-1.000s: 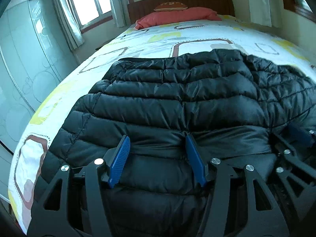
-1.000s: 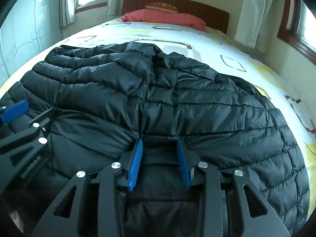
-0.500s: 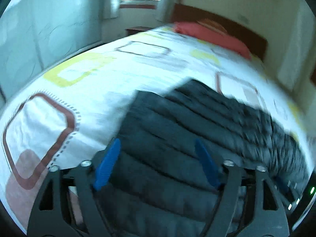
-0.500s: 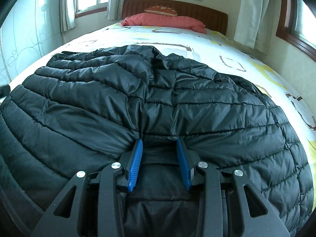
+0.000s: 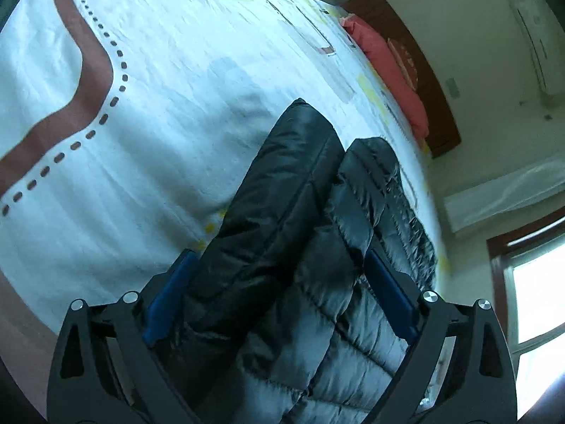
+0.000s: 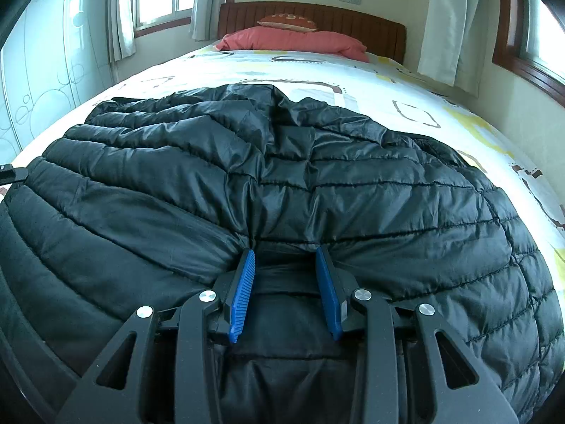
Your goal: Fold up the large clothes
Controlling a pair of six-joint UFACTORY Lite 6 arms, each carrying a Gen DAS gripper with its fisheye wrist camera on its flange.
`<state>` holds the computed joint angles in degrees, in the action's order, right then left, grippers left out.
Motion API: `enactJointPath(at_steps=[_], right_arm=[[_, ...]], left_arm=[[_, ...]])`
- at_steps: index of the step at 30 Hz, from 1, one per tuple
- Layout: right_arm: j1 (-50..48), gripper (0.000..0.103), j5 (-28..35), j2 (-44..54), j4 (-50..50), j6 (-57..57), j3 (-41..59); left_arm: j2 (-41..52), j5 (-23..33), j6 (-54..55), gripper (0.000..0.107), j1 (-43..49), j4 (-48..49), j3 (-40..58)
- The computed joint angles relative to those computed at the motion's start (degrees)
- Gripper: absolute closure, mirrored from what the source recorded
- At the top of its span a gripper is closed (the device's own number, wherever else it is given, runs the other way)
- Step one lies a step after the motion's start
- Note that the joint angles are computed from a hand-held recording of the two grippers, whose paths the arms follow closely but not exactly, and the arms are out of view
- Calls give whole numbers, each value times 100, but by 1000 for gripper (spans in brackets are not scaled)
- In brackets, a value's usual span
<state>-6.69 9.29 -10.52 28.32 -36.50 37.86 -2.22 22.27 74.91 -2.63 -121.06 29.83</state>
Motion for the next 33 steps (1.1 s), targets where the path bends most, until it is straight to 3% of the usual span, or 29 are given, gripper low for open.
enactJointPath(at_steps=[4, 9, 11, 14, 18, 21, 22, 24, 28, 33], right_arm=[[-11, 66, 6, -5, 34, -41, -2], [-28, 66, -19, 10, 206, -222, -20], [-30, 66, -9, 8, 248, -258, -15], [6, 66, -4, 1, 45, -32, 11], [-58, 66, 171, 17, 362, -312, 117], [-418, 64, 652, 68, 1448, -1371, 319], [-535, 58, 798, 79, 1681, -1575, 378], [-900, 49, 1149, 49, 2158, -1903, 513], [-1968, 44, 1890, 145, 2834, -2469, 1024], [-3709, 29, 2883, 1477, 3344, -2638, 2590]], left_arm=[[88, 839, 46, 14, 129, 48, -86], [304, 675, 654, 19, -4, -506, -88], [227, 478, 567, 35, -142, -432, -25], [140, 650, 830, 56, -96, -611, -189], [-63, 363, 1593, 69, -410, -1334, -295], [-129, -15, 1986, 71, -682, -1796, -218], [-123, -59, 2056, 72, -722, -1877, -202], [-125, -38, 2042, 72, -691, -1834, -219], [-178, -17, 2031, 72, -677, -1831, -280], [-177, 26, 1904, 72, -630, -1713, -293]])
